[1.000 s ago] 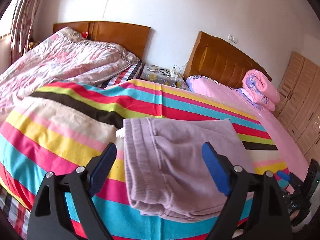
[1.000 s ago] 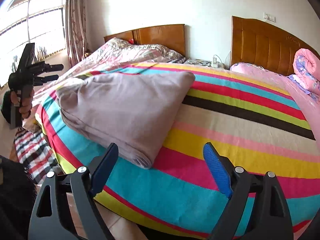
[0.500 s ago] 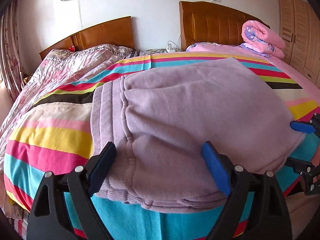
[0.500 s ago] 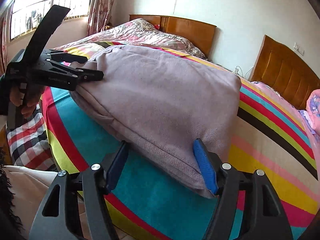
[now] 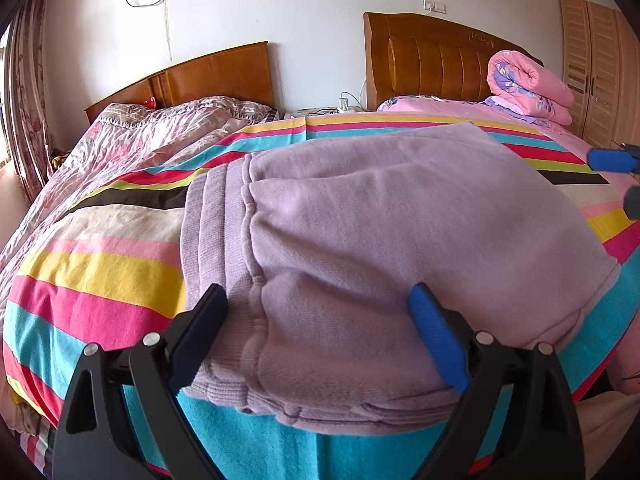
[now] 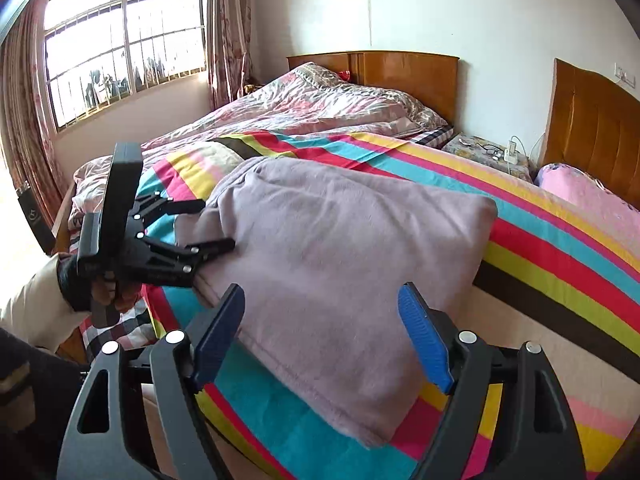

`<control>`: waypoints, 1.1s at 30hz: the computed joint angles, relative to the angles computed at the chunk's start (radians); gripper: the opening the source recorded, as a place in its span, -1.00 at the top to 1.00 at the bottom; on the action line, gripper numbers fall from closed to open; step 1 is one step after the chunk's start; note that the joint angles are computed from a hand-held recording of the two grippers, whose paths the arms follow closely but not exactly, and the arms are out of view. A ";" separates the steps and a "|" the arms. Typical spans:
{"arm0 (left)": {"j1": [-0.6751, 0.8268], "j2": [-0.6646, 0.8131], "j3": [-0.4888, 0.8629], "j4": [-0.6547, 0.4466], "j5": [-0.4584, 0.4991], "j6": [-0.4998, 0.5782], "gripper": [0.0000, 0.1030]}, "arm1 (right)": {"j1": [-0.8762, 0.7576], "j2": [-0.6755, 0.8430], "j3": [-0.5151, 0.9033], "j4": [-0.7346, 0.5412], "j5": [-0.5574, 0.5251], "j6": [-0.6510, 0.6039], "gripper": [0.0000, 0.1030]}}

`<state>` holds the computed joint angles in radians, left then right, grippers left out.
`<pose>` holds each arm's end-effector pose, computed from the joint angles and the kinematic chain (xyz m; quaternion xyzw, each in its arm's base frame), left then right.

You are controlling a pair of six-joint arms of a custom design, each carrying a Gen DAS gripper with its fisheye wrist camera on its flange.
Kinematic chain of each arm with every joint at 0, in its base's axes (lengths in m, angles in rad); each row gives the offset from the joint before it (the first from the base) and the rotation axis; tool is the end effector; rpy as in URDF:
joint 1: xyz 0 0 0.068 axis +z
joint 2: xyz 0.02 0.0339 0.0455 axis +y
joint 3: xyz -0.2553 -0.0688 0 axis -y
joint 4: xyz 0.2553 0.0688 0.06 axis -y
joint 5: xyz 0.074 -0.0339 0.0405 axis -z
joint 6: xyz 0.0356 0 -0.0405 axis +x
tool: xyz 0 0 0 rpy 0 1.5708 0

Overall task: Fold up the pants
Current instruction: 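Press the folded lilac stack flat with the open left tool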

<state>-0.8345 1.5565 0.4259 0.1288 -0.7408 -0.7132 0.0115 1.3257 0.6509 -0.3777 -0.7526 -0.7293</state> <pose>0.1746 -0.1568 0.0789 -0.0472 0.8992 0.0656 0.4300 0.2441 0.0271 0.1617 -0.4132 0.8039 0.2489 0.3479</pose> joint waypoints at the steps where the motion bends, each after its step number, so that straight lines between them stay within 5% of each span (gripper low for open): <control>1: 0.001 -0.001 -0.002 0.003 0.001 0.002 -0.80 | 0.023 0.101 0.085 -0.026 0.001 -0.010 -0.59; 4: 0.010 -0.010 -0.010 0.012 0.012 0.019 -0.80 | 0.082 0.409 0.375 -0.175 0.015 -0.046 -0.58; 8: 0.025 -0.019 -0.026 0.038 0.029 0.041 -0.81 | 0.119 0.611 0.575 -0.025 0.220 0.055 -0.55; 11: 0.046 -0.026 -0.026 0.035 0.054 0.052 -0.89 | 0.091 0.682 0.705 -0.011 0.248 0.200 -0.55; 15: 0.077 -0.028 -0.033 0.053 0.089 0.059 -0.97 | 0.132 0.609 0.692 -0.148 0.091 0.056 -0.67; 18: 0.077 -0.025 -0.031 0.051 0.087 0.060 -0.97 | 0.197 0.632 0.693 -0.204 0.134 -0.076 -0.68; 21: 0.076 -0.027 -0.025 0.039 0.092 0.057 -0.97 | 0.231 0.753 0.778 -0.121 0.344 0.019 -0.68; 25: 0.080 -0.034 -0.016 0.011 0.104 0.051 -0.97 | 0.250 0.737 0.816 -0.065 0.322 0.158 -0.67; 29: 0.085 -0.030 -0.008 -0.001 0.108 0.048 -0.97 | 0.376 0.710 0.835 -0.153 0.228 0.121 -0.75; 33: 0.070 -0.027 0.005 -0.028 0.096 0.018 -0.97 | 0.531 0.783 0.895 -0.174 0.307 0.090 -0.75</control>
<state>-0.7650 1.5299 0.4307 0.1007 -0.6445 -0.6948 0.5427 2.1090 1.5463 -0.5513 -0.4452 -0.6395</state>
